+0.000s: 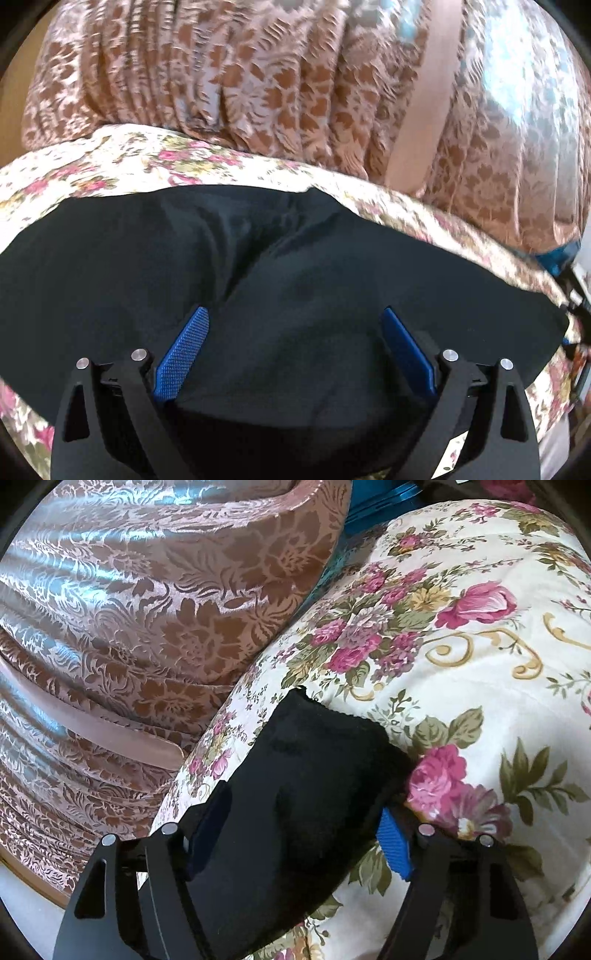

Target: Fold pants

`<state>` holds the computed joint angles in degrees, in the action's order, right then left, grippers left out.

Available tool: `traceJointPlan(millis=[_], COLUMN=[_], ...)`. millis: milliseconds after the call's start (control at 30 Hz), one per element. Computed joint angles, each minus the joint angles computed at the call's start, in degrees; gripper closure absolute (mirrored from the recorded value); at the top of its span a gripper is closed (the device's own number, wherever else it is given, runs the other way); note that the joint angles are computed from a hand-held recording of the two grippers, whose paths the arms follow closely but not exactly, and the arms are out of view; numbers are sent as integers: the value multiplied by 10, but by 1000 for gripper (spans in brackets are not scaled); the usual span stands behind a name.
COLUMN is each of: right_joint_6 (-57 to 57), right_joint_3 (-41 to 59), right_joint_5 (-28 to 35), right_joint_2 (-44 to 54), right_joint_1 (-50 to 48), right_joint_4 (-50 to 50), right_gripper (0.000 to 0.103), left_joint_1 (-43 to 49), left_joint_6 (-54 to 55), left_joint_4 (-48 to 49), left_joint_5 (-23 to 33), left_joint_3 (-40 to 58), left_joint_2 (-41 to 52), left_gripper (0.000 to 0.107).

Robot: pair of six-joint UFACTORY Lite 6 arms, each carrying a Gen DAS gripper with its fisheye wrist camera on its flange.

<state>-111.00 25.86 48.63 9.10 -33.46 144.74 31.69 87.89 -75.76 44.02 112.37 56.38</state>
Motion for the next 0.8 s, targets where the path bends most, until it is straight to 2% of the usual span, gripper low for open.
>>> traceJointPlan(millis=[67,167,233,333,400,500,567,667,800], right_joint_6=[-16,-11,12,48,56,35,34,29,-29], right_joint_3=[-4,2,12,18,14,5,1,-5,-26], right_joint_5=[15,22,39,86,132,150,125,26,-73], right_joint_2=[7,21,41,75,100,105,87,22,-93], right_joint_1=[1,-3,-17,-48,-67,-66,-55,-9,85], right_joint_4=[5,3,-15,-42,-49,-35,-21,28,153], right_gripper=[30,42,58,76,79,82,82,82,82], left_joint_1=[9,16,16,9,7,8,8,6,7], left_joint_6=[10,18,28,57,71,73,89,97,98], left_joint_4=[-14,-9,-11,-23,-31,-35,-49,-52,-53], left_joint_5=[-5,-12,-9,-25,-31,-28,-31,-38,-38], left_joint_3=[-6,0,4,-13,-20,-22,-35,-40,-41], left_joint_2=[-3,3,9,3,-1,0,-6,-9,-9], left_gripper=[13,13,12,8,8,8,8,8,8])
